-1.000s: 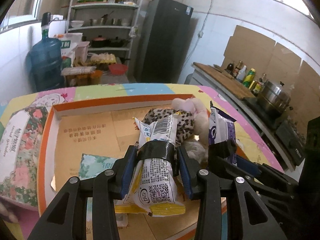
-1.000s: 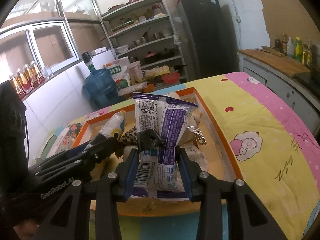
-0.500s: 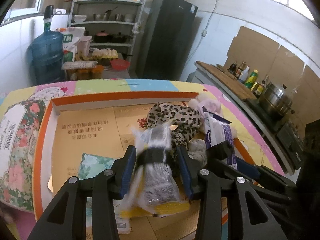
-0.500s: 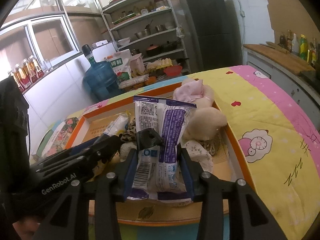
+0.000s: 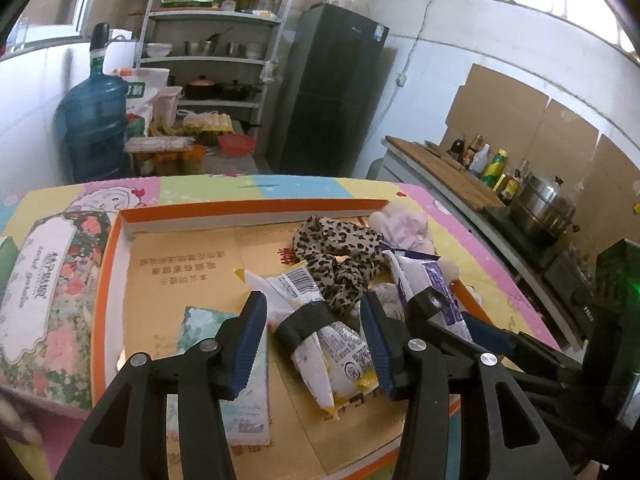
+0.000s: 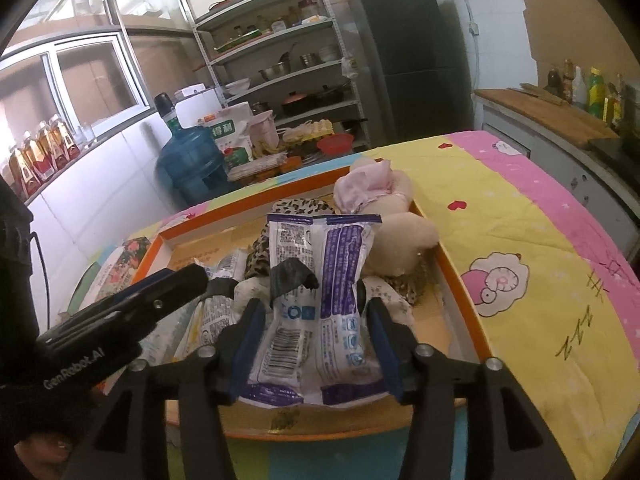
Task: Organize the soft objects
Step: 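Lower both snack bags into the orange box and open both tools, then move both open tools back over the remaining pile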
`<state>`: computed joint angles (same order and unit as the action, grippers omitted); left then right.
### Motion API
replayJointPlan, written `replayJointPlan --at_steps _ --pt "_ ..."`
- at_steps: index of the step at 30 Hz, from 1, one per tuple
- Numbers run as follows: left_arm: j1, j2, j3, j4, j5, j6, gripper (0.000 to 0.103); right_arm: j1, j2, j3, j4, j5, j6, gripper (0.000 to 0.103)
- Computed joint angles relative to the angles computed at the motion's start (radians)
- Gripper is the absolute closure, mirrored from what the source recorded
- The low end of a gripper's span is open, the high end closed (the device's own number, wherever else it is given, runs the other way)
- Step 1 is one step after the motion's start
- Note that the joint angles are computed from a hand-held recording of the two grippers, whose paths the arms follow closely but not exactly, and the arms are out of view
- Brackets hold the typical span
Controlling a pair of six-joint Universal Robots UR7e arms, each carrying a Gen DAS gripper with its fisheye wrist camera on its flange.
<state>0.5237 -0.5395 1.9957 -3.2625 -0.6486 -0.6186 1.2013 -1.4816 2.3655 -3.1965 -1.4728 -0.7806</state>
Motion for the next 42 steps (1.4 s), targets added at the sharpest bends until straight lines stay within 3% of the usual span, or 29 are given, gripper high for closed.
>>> replayJointPlan --at_steps 12,25,34,42 --pt "-0.046 -0.042 0.073 -0.010 0.044 -0.047 0.053 -0.003 -0.044 0.044 -0.048 0.017 0.021 0.039" --pt "-0.104 -0.124 0.174 0.054 0.132 -0.128 0.053 0.044 -0.067 0.095 -0.080 0.018 0.022 0.039" --pt "-0.150 -0.240 0.293 0.171 0.208 -0.297 0.053 0.115 -0.048 0.133 -0.109 0.014 0.024 0.039" --pt "-0.196 -0.355 0.398 0.329 0.234 -0.482 0.053 0.184 -0.027 0.184 -0.162 -0.013 0.027 0.039"
